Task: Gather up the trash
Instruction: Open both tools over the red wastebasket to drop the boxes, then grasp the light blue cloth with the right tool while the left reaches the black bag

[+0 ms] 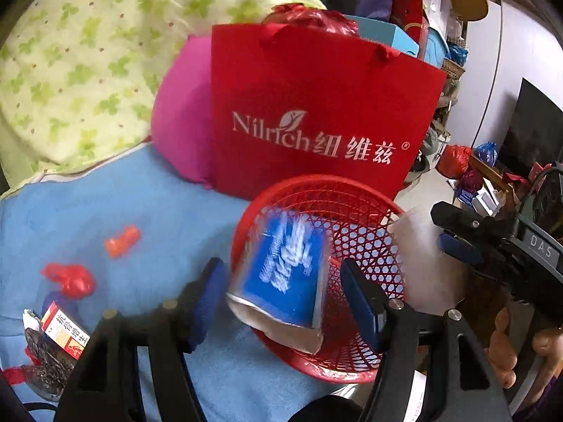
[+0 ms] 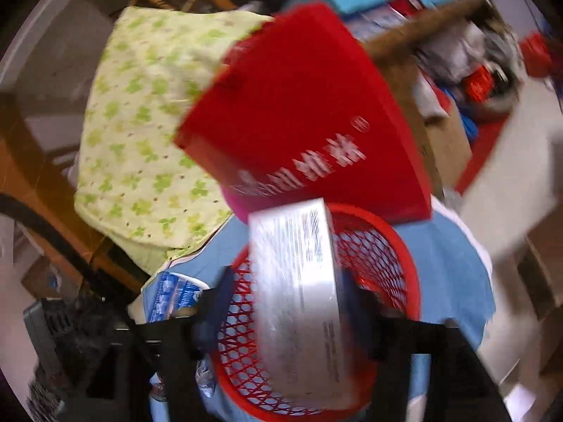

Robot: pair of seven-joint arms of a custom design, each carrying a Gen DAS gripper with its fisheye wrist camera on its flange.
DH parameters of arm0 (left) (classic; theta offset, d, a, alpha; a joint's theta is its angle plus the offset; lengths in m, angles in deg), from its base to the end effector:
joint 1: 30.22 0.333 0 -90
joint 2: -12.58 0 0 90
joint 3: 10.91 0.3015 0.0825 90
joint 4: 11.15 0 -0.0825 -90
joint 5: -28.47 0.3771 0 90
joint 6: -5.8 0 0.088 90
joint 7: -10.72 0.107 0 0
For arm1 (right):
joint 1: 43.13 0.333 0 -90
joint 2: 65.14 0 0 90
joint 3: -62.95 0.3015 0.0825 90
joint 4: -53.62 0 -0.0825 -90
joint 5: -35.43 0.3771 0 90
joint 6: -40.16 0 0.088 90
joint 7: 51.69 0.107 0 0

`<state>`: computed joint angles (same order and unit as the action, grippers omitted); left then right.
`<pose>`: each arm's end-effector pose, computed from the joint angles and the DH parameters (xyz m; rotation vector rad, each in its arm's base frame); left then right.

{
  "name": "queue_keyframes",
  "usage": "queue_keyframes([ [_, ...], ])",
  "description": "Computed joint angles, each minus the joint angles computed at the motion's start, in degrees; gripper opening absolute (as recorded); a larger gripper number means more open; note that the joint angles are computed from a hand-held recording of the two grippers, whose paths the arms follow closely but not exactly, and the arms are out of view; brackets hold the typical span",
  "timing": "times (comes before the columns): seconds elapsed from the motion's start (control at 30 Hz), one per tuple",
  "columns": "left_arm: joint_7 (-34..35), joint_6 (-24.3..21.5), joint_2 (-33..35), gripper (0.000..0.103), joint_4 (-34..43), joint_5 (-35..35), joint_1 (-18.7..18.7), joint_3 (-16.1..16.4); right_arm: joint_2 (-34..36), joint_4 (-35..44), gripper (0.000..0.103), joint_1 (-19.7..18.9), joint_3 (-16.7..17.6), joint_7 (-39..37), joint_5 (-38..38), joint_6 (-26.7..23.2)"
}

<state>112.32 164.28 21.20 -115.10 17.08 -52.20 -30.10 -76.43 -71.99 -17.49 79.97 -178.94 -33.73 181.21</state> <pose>0.4976 -0.4072 0.5428 -1.0793 2.4547 -1.1218 0.3824 0.3633 0.5032 -0.6900 2.0064 -0.4591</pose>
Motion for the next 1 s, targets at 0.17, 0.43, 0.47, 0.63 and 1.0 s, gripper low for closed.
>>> queue_keyframes([
  [0.17,5.25,3.82,-5.30,0.073,-6.30,-7.93,2.52,0.18,-3.10,-3.20,0.074,0.26,1.62,2.25,-1.95,-0.93],
  [0.43,5.19,9.85,-20.28,0.076,-27.57,-11.72,5.53,8.29,3.82,9.04,0.074,4.30,4.45,-6.67,-9.94,-5.92],
  [0.47,3.78,9.94,-21.81,0.076,-30.05,-10.99,6.68,9.51,5.17,10.74,0.074,5.21,4.20,-7.70,-10.89,-5.91],
  [0.63,-5.95,9.95,-25.40,0.076,-37.03,-3.57,14.78,12.35,15.71,22.40,0.074,9.33,1.89,-12.95,-16.38,-1.13],
  [1.0,1.95,9.10,-21.22,0.076,-34.12,-17.27,9.86,20.87,51.48,56.55,0.071,9.93,2.64,-47.30,12.04,9.32],
])
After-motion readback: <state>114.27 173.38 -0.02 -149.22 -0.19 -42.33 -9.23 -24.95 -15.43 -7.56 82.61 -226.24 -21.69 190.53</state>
